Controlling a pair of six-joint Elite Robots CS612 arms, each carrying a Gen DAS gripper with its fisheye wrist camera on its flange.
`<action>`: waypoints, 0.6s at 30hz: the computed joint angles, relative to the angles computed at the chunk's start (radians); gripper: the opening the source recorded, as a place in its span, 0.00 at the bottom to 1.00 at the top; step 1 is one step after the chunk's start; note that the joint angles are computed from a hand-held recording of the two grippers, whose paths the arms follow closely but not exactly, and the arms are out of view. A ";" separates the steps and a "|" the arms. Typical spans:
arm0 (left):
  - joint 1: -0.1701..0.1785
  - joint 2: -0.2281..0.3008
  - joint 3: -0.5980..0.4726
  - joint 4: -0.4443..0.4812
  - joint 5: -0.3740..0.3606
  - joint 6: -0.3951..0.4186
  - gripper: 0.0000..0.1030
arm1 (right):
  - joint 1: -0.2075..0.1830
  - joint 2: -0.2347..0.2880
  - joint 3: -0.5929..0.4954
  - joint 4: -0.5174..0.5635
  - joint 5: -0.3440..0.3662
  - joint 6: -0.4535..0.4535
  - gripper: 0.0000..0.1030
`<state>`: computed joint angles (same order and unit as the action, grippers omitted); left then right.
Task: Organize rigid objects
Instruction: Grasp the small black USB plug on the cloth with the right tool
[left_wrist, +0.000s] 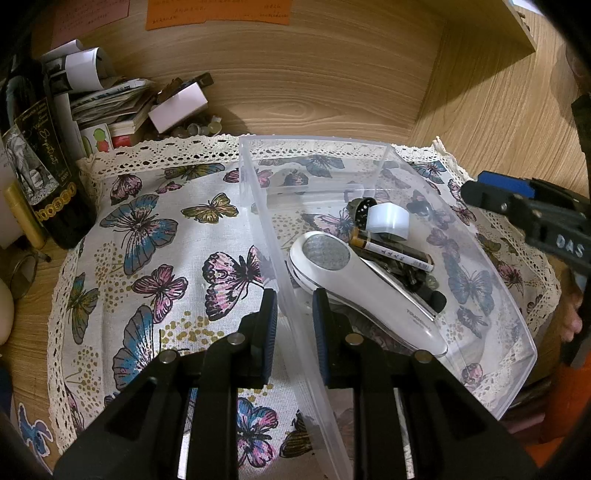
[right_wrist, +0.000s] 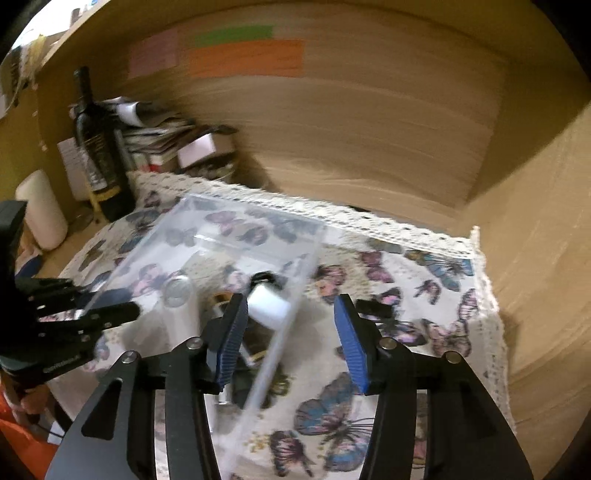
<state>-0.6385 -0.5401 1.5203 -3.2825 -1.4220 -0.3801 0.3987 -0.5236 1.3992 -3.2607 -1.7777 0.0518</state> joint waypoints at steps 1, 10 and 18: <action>0.000 0.000 -0.001 0.000 0.000 -0.001 0.19 | -0.002 0.000 0.001 0.000 -0.007 0.003 0.45; 0.000 0.000 0.000 0.000 0.000 -0.002 0.19 | -0.038 0.021 -0.042 0.122 -0.063 0.073 0.46; -0.002 0.000 -0.002 0.005 0.000 0.002 0.19 | -0.064 0.067 -0.127 0.272 -0.013 0.114 0.47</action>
